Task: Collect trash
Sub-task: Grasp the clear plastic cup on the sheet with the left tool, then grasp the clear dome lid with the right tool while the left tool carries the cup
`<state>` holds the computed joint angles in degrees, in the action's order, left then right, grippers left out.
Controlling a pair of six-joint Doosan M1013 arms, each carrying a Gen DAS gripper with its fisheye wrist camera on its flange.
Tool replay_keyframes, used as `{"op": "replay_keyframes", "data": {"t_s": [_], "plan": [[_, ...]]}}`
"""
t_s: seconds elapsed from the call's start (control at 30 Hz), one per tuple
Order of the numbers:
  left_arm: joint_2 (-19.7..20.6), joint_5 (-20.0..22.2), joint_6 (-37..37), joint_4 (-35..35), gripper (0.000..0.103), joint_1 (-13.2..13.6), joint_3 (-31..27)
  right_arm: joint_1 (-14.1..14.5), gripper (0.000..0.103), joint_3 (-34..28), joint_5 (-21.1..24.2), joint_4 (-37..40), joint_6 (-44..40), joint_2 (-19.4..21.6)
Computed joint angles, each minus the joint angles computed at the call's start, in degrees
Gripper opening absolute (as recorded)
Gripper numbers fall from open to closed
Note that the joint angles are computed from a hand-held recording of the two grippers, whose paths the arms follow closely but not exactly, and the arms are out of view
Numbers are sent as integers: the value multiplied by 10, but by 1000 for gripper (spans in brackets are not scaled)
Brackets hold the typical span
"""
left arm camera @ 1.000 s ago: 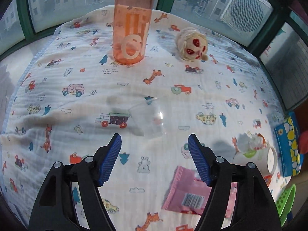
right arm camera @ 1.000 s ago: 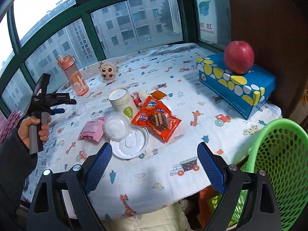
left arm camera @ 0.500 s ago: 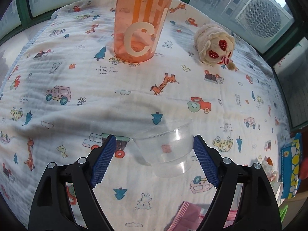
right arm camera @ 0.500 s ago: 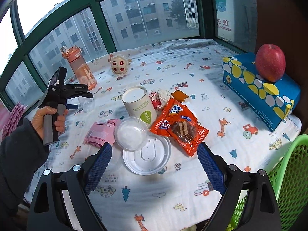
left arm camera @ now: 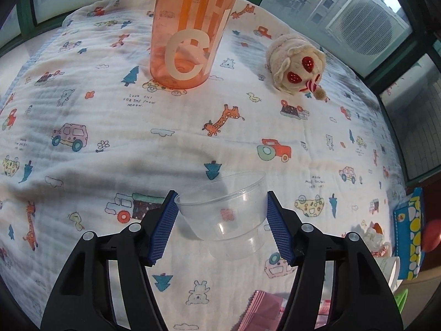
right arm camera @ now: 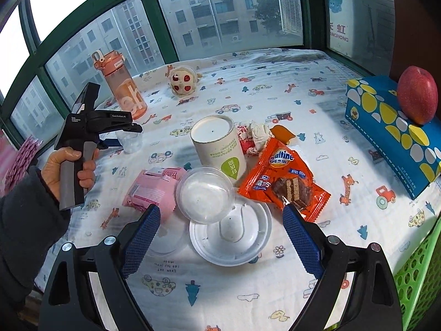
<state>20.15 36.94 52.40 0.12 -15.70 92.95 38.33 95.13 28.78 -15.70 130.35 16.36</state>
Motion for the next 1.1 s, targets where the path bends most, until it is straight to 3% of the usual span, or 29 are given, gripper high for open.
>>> {"op": "replay_keyframes", "data": {"t_s": [0.67, 0.77, 1.03, 1.1], "plan": [[-66, -46, 76, -39, 62, -21, 50, -11, 82, -43, 11, 116, -94, 58], [-73, -50, 84, -42, 62, -25, 56, -12, 79, -46, 13, 125, -96, 63], [-86, -54, 89, -31, 62, -37, 64, -14, 57, -44, 8, 154, -110, 63], [-89, -55, 97, -35, 62, -39, 67, -13, 57, -40, 3, 152, -109, 58]]}}
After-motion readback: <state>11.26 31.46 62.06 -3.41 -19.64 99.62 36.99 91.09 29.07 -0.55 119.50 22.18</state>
